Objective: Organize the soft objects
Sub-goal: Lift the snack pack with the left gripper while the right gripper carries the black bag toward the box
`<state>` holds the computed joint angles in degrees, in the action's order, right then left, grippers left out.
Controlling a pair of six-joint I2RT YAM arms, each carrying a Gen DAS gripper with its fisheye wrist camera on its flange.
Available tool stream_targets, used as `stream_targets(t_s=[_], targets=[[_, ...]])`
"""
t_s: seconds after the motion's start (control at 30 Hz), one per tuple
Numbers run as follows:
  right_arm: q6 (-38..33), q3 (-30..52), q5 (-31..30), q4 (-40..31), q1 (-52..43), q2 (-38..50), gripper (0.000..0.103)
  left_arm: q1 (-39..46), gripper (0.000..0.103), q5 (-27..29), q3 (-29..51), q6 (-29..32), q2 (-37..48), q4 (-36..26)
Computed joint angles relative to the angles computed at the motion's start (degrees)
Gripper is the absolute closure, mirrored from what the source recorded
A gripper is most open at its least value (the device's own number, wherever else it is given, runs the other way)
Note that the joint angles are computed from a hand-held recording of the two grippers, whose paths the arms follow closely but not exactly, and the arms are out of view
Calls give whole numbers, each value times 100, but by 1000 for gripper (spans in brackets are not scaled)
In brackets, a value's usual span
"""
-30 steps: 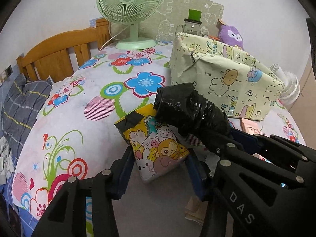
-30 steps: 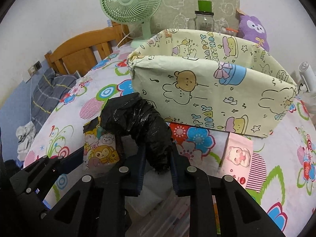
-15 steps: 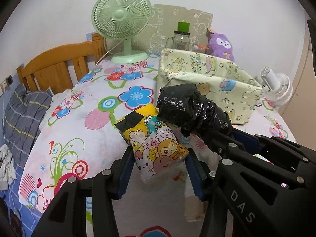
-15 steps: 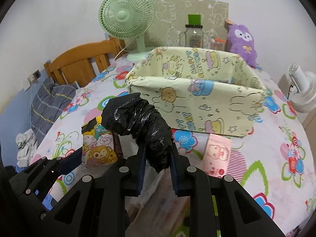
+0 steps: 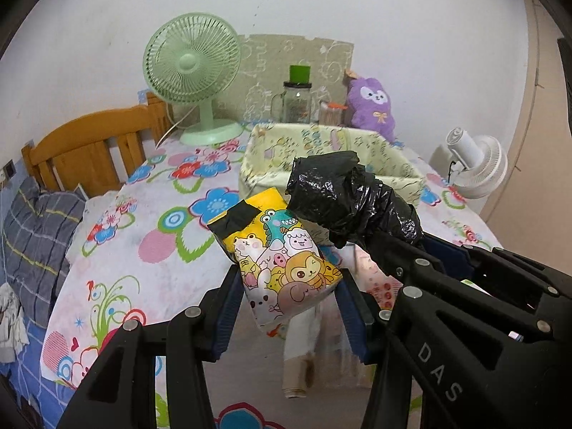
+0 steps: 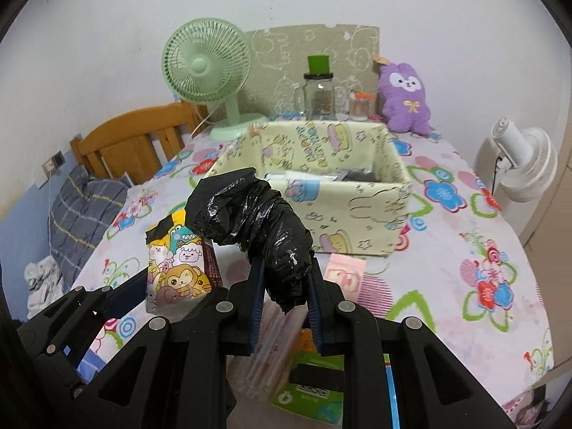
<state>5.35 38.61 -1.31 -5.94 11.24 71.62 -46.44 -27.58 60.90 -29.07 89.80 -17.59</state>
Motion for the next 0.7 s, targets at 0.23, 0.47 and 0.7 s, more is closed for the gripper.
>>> stream_targets(t_s=[0.23, 0.47, 0.7], targets=[[-37, 42, -67, -307, -205, -517, 78, -199, 50, -195, 292, 81, -61, -178], [-54, 174, -78, -577, -379, -910, 78, -368, 50, -349, 619, 238, -78, -280], [-106, 347, -153, -760, -518, -1150, 78, -463, 50, -500, 916, 352, -71, -376]])
